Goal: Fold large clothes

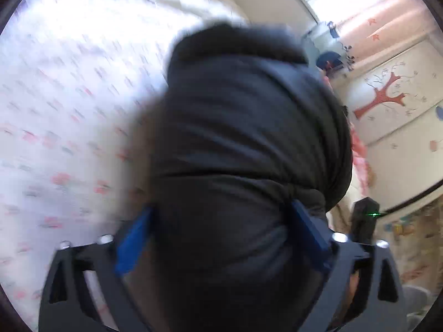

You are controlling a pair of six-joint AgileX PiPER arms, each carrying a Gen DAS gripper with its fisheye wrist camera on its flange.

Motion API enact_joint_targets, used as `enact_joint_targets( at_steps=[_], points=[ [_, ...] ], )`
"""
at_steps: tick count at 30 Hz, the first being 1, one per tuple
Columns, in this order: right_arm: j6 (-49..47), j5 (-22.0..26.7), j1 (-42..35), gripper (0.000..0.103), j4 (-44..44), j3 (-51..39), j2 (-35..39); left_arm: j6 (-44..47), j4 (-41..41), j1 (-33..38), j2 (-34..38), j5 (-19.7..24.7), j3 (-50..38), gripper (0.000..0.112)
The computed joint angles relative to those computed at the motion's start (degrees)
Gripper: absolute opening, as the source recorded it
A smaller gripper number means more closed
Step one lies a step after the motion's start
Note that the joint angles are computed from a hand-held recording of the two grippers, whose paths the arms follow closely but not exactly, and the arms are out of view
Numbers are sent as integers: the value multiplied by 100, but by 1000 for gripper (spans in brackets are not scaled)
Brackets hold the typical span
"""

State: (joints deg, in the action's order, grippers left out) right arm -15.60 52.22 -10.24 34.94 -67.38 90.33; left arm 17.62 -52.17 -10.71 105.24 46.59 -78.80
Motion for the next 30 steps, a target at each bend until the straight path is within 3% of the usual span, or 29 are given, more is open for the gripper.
enact_joint_targets(
  at_steps=[4,7,11,15,18,21,24,27,30],
  points=[
    [92,-636,365,97,510,354,-101,561,-190,5,-71,77,-129,95],
    [467,-1149,1292,97,775,112,41,632,152,280,-374,81,-212,93],
    [89,-1254,2404,97,1501,-511,679,763,819,1242,-1173,465,61,93],
    [452,-1112,2992,97,886,-1004,1137,516,1547,2267,-1243,1195,210,92],
    [303,-917,2706,97,1105,-788,1070,672,1329,2415,-1696,555,681,92],
    [536,-471,2488,97,637,-996,977,633,1360,1748,-1915,57,615,92],
    [1048,-149,2406,97,-272,-1410,700,248,2178,799,-1624,-275,222,92],
    [1617,-630,2451,97,-1107,-1416,34,-253,3221,137,-1461,-585,130,92],
    [1181,-962,2512,97,-667,-1796,-125,151,3136,264,-1595,-590,285,92]
  ],
)
